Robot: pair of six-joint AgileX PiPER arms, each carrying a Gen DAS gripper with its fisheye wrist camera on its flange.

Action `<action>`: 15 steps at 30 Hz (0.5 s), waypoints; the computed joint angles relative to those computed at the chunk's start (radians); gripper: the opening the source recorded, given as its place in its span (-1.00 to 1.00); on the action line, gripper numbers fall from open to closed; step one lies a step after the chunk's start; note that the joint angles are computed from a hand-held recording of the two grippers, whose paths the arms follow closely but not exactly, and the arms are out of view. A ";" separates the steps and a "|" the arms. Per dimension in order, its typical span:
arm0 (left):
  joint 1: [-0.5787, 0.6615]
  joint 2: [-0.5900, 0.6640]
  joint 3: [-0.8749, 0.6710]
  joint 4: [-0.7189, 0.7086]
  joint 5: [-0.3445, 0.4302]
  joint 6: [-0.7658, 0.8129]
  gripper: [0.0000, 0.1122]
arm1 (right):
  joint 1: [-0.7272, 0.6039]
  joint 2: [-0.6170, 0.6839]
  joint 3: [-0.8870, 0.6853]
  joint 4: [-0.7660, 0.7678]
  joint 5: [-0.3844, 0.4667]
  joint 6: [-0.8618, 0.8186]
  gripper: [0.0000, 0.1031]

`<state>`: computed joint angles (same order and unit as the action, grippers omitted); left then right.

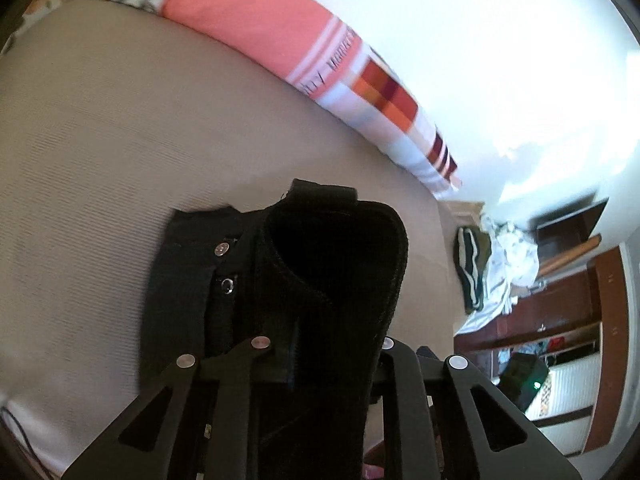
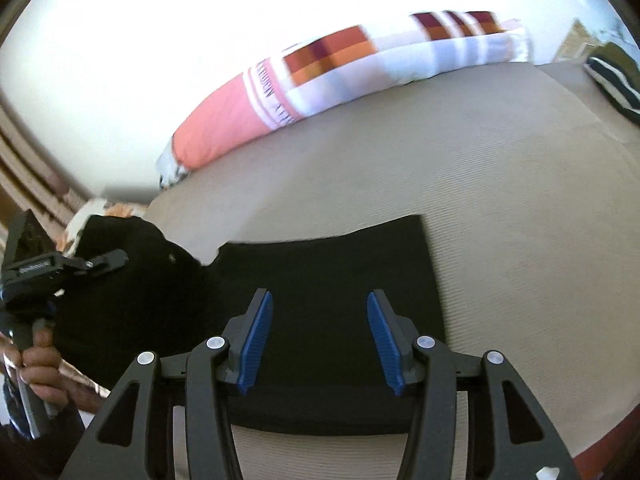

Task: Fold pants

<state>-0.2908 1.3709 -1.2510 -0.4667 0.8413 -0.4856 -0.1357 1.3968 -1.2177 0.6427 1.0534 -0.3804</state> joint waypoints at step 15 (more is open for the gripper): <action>-0.329 0.341 -0.199 0.437 -0.058 -0.345 -0.63 | -0.148 0.042 0.062 0.076 -0.017 -0.091 -0.04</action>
<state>-0.6199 1.7118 -1.4498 -0.0298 0.7831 -0.8304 -0.2837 1.4388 -1.1561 0.7191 1.0366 -0.4716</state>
